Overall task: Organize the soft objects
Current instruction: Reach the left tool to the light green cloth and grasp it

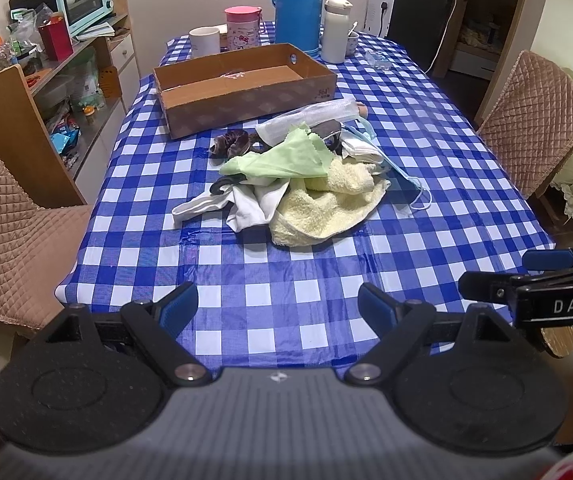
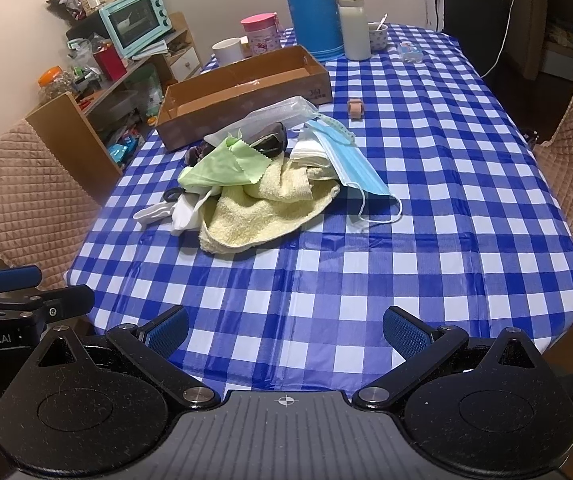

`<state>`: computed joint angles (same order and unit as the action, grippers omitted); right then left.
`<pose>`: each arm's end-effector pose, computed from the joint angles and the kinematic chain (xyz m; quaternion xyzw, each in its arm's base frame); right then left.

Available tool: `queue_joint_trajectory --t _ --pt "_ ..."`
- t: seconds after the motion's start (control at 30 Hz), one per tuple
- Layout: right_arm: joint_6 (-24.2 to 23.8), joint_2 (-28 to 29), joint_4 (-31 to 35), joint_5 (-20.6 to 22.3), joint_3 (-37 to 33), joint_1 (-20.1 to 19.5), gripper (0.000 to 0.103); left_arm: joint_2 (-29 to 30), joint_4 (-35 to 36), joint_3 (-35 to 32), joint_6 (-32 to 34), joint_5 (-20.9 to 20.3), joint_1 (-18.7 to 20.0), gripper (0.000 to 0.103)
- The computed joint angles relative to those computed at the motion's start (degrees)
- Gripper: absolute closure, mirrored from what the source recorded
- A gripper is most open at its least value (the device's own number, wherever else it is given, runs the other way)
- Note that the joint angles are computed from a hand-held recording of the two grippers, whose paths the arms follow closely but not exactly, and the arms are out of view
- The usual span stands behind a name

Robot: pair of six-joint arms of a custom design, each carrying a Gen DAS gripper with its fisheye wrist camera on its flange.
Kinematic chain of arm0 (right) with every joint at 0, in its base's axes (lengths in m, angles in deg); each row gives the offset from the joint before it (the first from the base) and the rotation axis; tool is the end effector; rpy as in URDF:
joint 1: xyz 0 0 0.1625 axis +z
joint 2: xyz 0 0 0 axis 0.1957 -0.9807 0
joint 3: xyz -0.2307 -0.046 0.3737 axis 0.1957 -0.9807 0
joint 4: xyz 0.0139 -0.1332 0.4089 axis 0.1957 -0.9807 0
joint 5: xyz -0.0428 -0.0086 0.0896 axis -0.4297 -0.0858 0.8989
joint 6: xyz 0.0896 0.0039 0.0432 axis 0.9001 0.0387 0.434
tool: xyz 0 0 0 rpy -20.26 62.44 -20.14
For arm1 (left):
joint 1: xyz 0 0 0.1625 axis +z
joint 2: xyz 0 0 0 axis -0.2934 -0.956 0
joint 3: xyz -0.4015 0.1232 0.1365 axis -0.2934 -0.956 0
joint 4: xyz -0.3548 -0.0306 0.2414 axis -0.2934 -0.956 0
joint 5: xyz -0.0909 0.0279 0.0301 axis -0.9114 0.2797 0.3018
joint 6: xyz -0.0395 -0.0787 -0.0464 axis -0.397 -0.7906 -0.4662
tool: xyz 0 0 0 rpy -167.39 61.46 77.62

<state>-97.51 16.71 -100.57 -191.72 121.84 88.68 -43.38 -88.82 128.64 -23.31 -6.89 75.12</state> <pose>0.2238 -0.6966 0.0976 0.2242 -0.9342 0.2039 0.1880 -0.1326 -0.6167 0.2222 0.0843 0.8764 -0.3123 0.3567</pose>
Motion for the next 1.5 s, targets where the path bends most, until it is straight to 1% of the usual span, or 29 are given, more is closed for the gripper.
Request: queue_joint_trajectory --t 0.3,0.4,0.57,0.77,0.9,1.03,1.13,1.2,1.27,1.43,1.5 --pt "-2.5 -0.4 1.3 1.9 -0.8 -1.3 0.0 0.7 -0.3 0.4 -3.2 3.7 -1.1 0.017" --pt "-4.2 -0.6 1.8 3.4 -1.0 -2.0 0.0 1.5 -0.4 0.3 -4.4 5.5 -1.6 0.017" --pt "-7.9 -1.1 2.2 5.5 -0.9 -3.3 0.0 2.6 1.6 0.1 -8.6 6.7 -2.2 0.017" --pt "-11.0 -2.0 3.4 7.8 -0.7 -5.1 0.0 4.3 1.1 0.5 -10.6 8.6 -2.9 0.021" --pt "-11.2 -2.0 3.9 7.9 -0.9 -5.8 0.0 5.2 0.8 0.2 -10.0 8.9 -2.9 0.025" --pt "-9.9 -1.4 4.8 8.1 -1.9 -6.3 0.0 6.8 -1.7 -0.9 -6.3 9.2 -2.2 0.031" --pt "-9.5 -0.6 4.1 8.1 -2.8 -6.5 0.0 7.8 -4.1 -2.1 -2.3 8.3 -1.2 0.035" --pt "-8.9 0.1 3.4 8.2 -3.5 -6.5 0.0 8.7 -6.1 -3.3 1.0 7.4 -0.4 0.035" --pt "-8.1 0.8 3.3 8.4 -4.6 -6.6 0.0 9.8 -7.7 -5.0 4.7 6.1 0.6 0.041" --pt "-5.4 3.5 2.5 7.8 -8.3 -6.2 0.0 13.0 -11.4 -10.5 15.5 1.9 3.8 0.049" --pt "-4.7 5.1 2.3 6.8 -10.4 -5.8 0.0 14.3 -12.4 -12.8 19.6 0.5 5.0 0.05"
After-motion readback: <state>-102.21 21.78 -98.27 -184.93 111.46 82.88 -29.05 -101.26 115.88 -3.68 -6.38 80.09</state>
